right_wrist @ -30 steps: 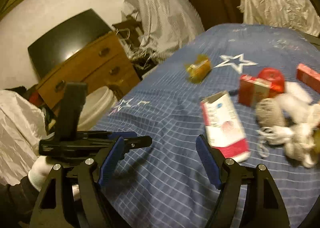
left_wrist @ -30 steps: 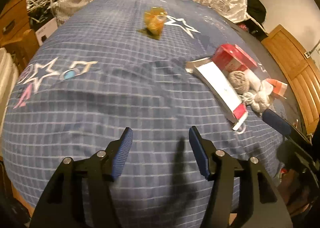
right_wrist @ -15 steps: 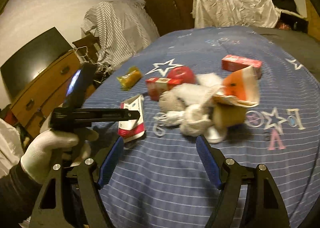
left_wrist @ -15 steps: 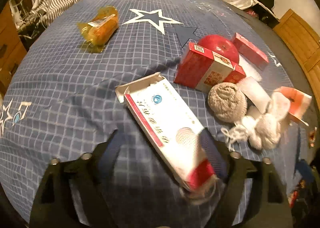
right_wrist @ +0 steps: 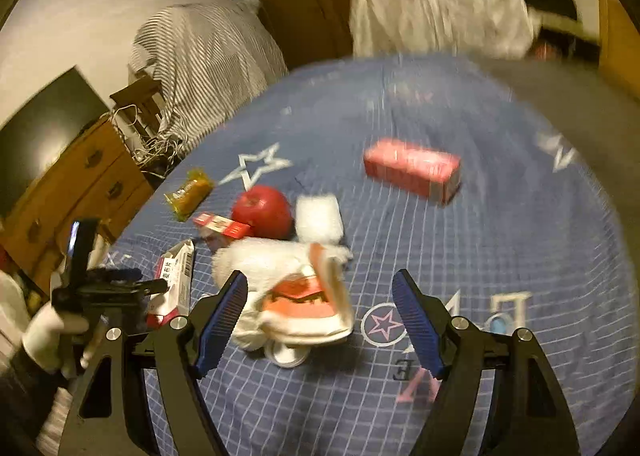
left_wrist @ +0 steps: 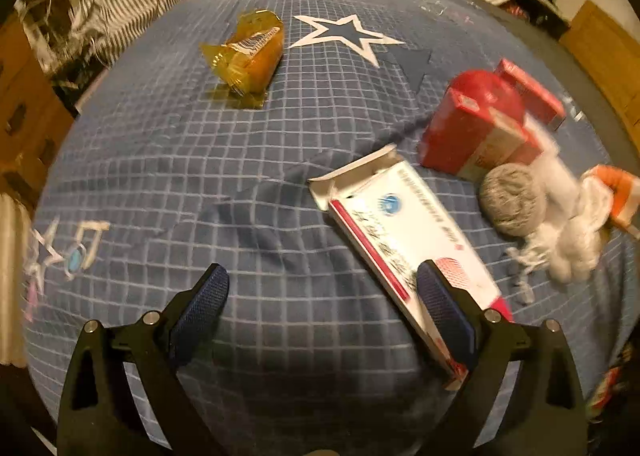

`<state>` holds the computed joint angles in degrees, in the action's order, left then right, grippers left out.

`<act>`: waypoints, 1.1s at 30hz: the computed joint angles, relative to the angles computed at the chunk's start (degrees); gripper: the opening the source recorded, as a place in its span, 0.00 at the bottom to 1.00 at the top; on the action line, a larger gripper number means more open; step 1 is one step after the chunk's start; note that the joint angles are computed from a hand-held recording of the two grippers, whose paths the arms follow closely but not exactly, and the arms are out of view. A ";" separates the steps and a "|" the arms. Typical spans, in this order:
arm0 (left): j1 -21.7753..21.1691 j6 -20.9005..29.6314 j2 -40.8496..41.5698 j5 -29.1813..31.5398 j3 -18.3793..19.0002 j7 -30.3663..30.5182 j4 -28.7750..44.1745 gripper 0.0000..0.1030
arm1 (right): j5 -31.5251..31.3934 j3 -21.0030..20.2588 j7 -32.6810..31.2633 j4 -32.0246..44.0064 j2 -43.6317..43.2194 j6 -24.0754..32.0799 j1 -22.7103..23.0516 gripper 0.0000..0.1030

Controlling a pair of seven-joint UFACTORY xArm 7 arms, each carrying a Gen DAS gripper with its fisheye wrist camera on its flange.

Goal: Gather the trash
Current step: 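Grasp the white medicine box with the left tool while the right tool grasps the orange-white wrapper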

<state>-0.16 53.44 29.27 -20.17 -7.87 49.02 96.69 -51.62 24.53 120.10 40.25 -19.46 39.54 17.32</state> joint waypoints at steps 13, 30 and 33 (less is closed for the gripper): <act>-4.48 -11.42 -5.18 1.69 -0.56 -2.51 -11.07 0.95 | -8.52 -3.83 3.68 4.08 10.46 -0.72 2.94 0.16; 3.94 4.19 -4.90 -12.64 -0.80 8.13 -8.45 0.22 | -12.45 -1.27 12.80 9.84 13.85 20.19 15.29 0.10; 4.41 9.92 -3.66 -13.04 -1.06 9.78 -5.82 0.23 | -12.82 -1.95 13.55 10.32 14.36 20.16 16.76 0.10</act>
